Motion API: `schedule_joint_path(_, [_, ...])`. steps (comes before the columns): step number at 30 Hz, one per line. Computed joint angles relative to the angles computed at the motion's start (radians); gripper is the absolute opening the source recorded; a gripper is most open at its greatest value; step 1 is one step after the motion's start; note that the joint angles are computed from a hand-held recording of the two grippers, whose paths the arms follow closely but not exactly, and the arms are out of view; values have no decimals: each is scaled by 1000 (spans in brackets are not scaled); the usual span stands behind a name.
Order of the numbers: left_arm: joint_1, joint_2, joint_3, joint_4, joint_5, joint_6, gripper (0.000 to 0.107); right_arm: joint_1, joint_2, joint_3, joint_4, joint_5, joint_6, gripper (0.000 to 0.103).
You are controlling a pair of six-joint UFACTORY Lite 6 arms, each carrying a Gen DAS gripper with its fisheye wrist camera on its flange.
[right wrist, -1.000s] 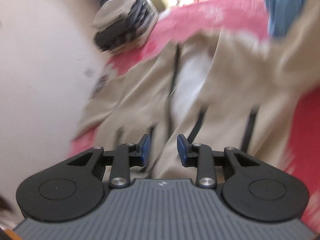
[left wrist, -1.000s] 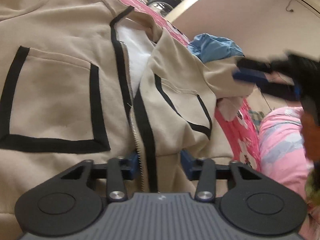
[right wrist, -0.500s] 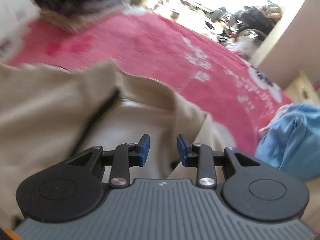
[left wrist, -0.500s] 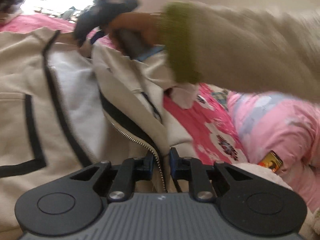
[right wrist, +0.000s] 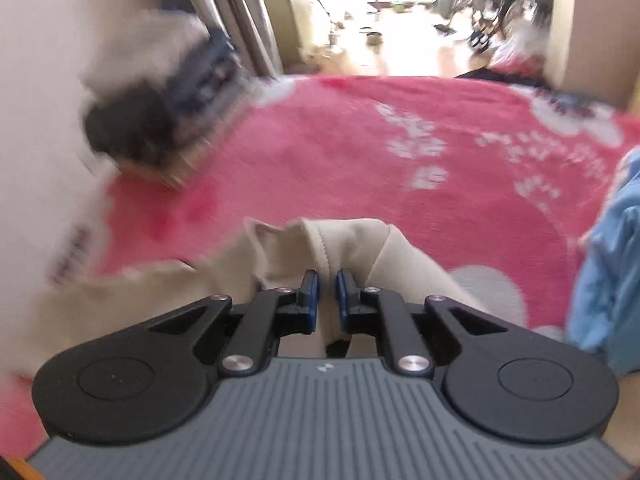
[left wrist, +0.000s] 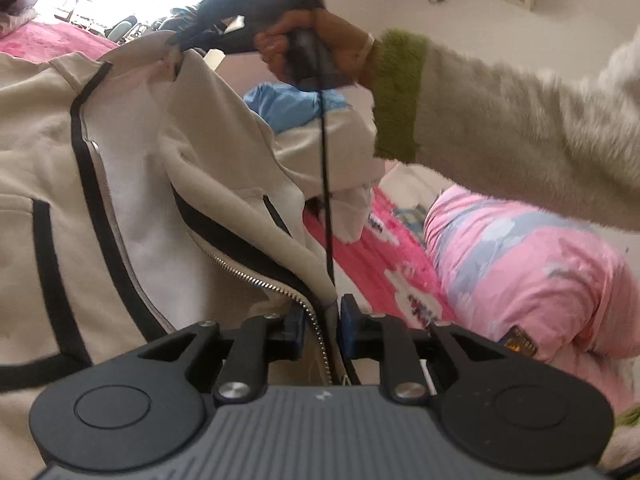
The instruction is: Fold clothes
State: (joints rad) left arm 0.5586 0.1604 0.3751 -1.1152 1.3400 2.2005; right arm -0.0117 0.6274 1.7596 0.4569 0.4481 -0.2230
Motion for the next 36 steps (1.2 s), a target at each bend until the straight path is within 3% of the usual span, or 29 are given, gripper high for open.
schedule_joint_path(3, [30, 78, 60, 38, 44, -32, 20, -92, 52, 76, 314, 125, -179, 9])
schedule_joint_path(6, [52, 134, 92, 81, 69, -41, 14, -140, 78, 80, 422, 159, -259, 9])
schedule_joint_path(10, [16, 124, 63, 92, 5, -41, 15, -131, 108, 129, 155, 181, -89, 9])
schedule_joint_path(13, [-19, 153, 57, 81, -10, -33, 15, -117, 87, 101, 182, 191, -163, 9])
schedule_joint_path(17, [-56, 153, 48, 58, -14, -15, 17, -133, 47, 64, 589, 252, -431, 9])
schedule_joint_path(20, [-61, 149, 46, 64, -22, -20, 29, -153, 26, 3, 896, 247, -642, 9])
schedule_joint_path(22, [-41, 150, 44, 76, -26, -26, 36, -176, 65, -1, 1038, 237, -652, 9])
schedule_joint_path(24, [-24, 151, 49, 86, -33, -53, 46, -185, 70, -40, 1233, 297, -758, 9])
schedule_joint_path(28, [8, 175, 62, 103, -48, -113, 49, -156, 109, -75, 1505, 370, -945, 9])
schedule_joint_path(30, [29, 182, 71, 114, -51, -137, 50, -131, 159, -18, 1468, 259, -896, 10])
schedule_joint_path(33, [68, 183, 82, 137, -53, -169, 50, -70, 266, 118, 1177, -7, -628, 13])
schedule_joint_path(36, [106, 180, 90, 162, -47, -196, 51, -39, 234, 81, 914, -123, -399, 14])
